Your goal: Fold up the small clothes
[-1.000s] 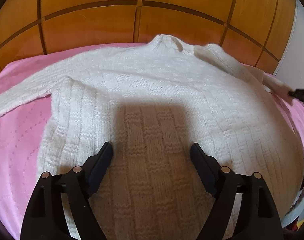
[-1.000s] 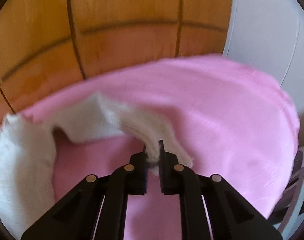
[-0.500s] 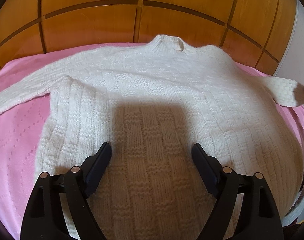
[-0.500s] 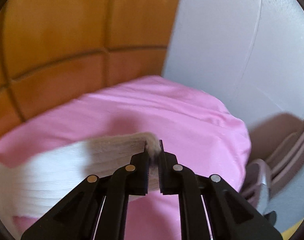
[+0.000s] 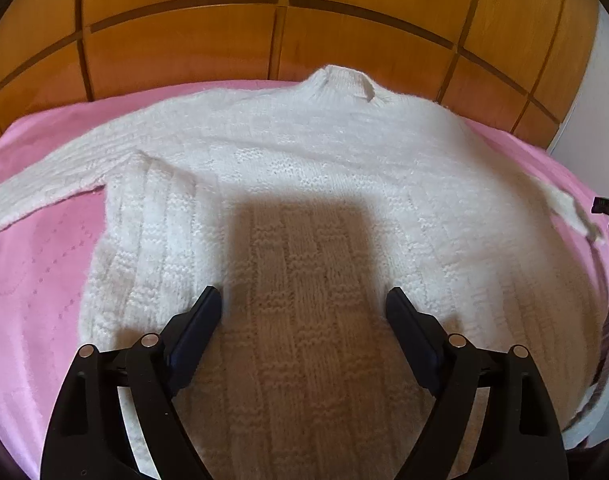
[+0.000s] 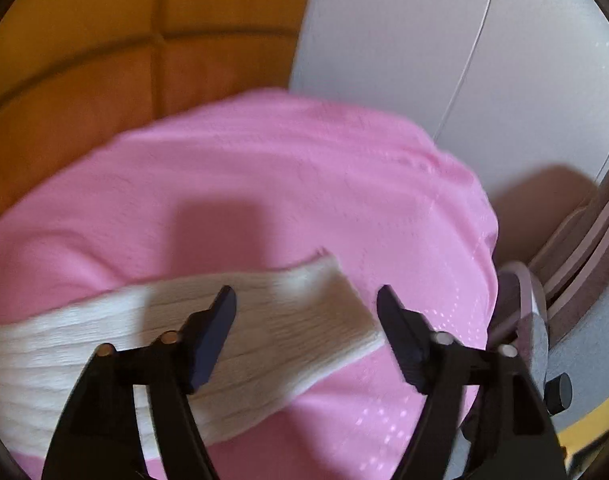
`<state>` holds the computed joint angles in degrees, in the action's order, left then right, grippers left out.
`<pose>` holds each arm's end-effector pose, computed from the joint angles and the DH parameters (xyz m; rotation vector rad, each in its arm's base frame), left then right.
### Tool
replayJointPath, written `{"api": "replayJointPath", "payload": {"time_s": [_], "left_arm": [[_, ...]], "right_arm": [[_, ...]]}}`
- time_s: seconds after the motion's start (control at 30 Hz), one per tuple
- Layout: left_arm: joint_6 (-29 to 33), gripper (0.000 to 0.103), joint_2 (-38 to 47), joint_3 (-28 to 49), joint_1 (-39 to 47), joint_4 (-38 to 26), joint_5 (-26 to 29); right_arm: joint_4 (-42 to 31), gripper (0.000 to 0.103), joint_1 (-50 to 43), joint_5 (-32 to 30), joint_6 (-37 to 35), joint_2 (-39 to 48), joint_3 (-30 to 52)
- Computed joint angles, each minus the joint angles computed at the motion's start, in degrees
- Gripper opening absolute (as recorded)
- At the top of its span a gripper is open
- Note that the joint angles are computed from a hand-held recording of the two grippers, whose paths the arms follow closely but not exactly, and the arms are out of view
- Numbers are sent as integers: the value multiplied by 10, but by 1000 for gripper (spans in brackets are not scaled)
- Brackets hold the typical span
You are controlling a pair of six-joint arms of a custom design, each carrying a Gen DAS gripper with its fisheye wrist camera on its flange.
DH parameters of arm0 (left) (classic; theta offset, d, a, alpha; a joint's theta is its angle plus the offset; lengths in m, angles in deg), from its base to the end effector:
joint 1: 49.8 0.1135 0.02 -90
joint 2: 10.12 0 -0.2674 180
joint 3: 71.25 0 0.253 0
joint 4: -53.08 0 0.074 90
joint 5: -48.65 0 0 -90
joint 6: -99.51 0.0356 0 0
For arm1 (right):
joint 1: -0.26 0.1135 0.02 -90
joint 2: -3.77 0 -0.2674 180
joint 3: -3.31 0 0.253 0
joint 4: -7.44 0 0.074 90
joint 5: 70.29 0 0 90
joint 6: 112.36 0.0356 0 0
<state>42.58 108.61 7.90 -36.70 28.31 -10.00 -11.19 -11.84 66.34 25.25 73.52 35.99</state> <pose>0.3828 0.0701 0.0927 0.5889 2.4268 -0.4209 0.1753 -0.0640 0.1305 1.3783 1.8008 -0.7111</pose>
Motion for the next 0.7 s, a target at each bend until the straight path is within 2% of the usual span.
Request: {"api": "replayJointPath", "payload": {"time_s": [0.07, 0.13, 0.23, 0.37, 0.4, 0.43, 0.47, 0.53, 0.6, 0.7], "left_arm": [[-9, 83, -2, 14, 13, -23, 10], [-22, 83, -2, 28, 33, -39, 21], [-40, 83, 0, 56, 74, -64, 41], [-40, 82, 18, 97, 126, -99, 56], [-36, 80, 30, 117, 140, -119, 63], [-33, 74, 42, 135, 148, -138, 67], [-29, 72, 60, 162, 158, -167, 73], [-23, 72, 81, 195, 166, -204, 89], [-16, 70, 105, 227, 169, -239, 103], [-5, 70, 131, 250, 161, -270, 105]], "right_arm": [[-12, 72, 77, 2, 24, -7, 3], [8, 72, 137, -20, 29, -14, 0], [113, 69, 236, -107, 23, 13, -14], [296, 65, 328, -208, 29, 167, 15], [314, 65, 340, -215, 32, 197, 29], [323, 64, 353, -218, 35, 233, 52], [325, 60, 362, -220, 37, 261, 73], [333, 56, 377, -227, 61, 317, 109], [331, 51, 392, -209, 66, 334, 127], [332, 51, 409, -211, 78, 345, 130]]}}
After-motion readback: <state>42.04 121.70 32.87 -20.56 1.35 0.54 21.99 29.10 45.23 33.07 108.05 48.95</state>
